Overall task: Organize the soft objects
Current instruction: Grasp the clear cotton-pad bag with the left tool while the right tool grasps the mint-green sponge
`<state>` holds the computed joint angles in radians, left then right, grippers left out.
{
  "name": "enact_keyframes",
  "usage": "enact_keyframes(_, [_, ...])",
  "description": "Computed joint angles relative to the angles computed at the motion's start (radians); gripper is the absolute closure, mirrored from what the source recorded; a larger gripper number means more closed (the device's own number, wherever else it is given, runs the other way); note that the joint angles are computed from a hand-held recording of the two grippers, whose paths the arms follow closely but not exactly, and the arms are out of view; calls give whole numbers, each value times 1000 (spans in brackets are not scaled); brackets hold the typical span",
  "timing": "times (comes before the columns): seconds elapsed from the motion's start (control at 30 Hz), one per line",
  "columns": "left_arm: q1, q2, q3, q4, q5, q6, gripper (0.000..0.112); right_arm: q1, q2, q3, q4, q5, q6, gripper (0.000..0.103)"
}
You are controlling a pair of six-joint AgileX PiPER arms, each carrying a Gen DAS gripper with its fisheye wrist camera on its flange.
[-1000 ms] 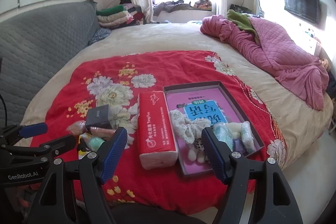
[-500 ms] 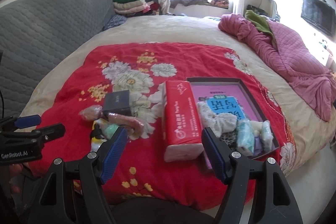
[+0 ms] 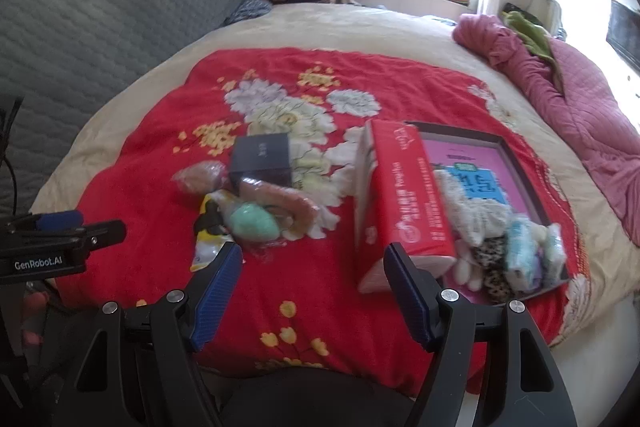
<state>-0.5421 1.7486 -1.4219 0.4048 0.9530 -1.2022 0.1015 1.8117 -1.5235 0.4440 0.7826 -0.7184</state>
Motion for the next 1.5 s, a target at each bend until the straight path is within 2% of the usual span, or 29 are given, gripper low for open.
enact_keyframes(0.3, [85, 52, 4, -58, -96, 65, 27, 80, 132, -79, 1, 7, 36, 29])
enact_keyframes(0.4, [135, 98, -34, -110, -121, 129, 27, 108, 199, -143, -24, 40, 96, 29])
enact_keyframes(0.73, [248, 254, -179, -225, -165, 270, 27, 152, 332, -253, -80, 30, 170, 29])
enact_keyframes(0.87, [271, 312, -251, -277, -165, 328, 27, 160, 371, -297, -101, 32, 192, 29])
enact_keyframes(1.1, [282, 418, -393, -278, -92, 363, 27, 169, 467, -415, -152, 82, 232, 29])
enact_keyframes(1.33, [312, 446, -394, -352, -141, 409, 27, 188, 495, -434, -162, 55, 204, 29])
enact_keyframes(1.37, [316, 447, -392, -363, -151, 417, 27, 191, 500, -442, -156, 58, 191, 31])
enact_keyframes(1.4, [319, 445, -386, -367, -161, 418, 27, 190, 504, -447, -141, 63, 173, 41])
enact_keyframes(1.5, [325, 463, -411, -382, -160, 434, 27, 193, 508, -444, -107, 74, 142, 57])
